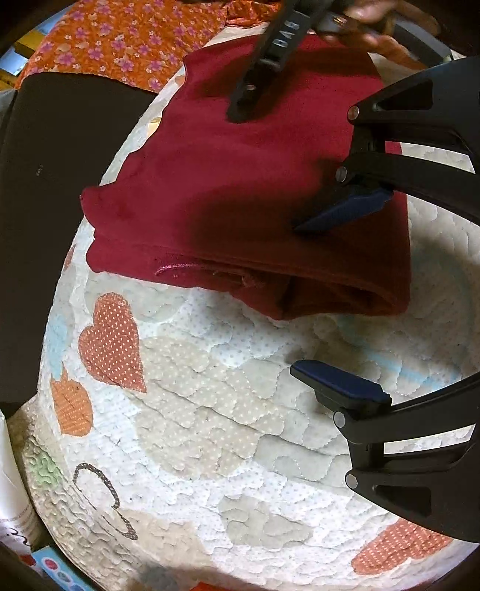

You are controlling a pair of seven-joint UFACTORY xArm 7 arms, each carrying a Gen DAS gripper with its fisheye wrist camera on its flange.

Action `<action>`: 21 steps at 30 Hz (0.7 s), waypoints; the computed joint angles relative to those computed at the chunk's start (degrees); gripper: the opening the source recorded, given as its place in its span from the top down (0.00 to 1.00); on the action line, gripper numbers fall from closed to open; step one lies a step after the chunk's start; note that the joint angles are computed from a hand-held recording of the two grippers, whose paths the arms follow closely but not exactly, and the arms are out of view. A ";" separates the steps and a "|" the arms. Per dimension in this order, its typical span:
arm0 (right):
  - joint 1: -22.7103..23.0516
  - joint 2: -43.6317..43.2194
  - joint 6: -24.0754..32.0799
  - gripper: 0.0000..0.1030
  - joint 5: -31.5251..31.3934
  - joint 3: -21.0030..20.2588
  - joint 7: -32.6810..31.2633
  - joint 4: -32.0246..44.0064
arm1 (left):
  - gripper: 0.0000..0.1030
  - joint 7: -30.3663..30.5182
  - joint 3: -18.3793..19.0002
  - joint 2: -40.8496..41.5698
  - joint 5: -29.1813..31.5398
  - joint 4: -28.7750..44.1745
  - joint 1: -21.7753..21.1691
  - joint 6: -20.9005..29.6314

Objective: Fold small clothes

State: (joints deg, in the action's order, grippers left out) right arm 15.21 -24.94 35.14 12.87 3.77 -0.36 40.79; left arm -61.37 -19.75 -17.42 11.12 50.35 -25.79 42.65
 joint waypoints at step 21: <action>3.76 23.61 -4.14 0.91 11.49 4.86 -0.92 23.34 | 0.31 3.43 1.80 -4.07 -5.95 -3.77 0.38 -3.08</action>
State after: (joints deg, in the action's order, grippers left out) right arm 18.96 -1.33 31.00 24.36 8.64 -1.29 64.13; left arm -57.93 -17.95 -21.50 5.17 46.58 -25.41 39.57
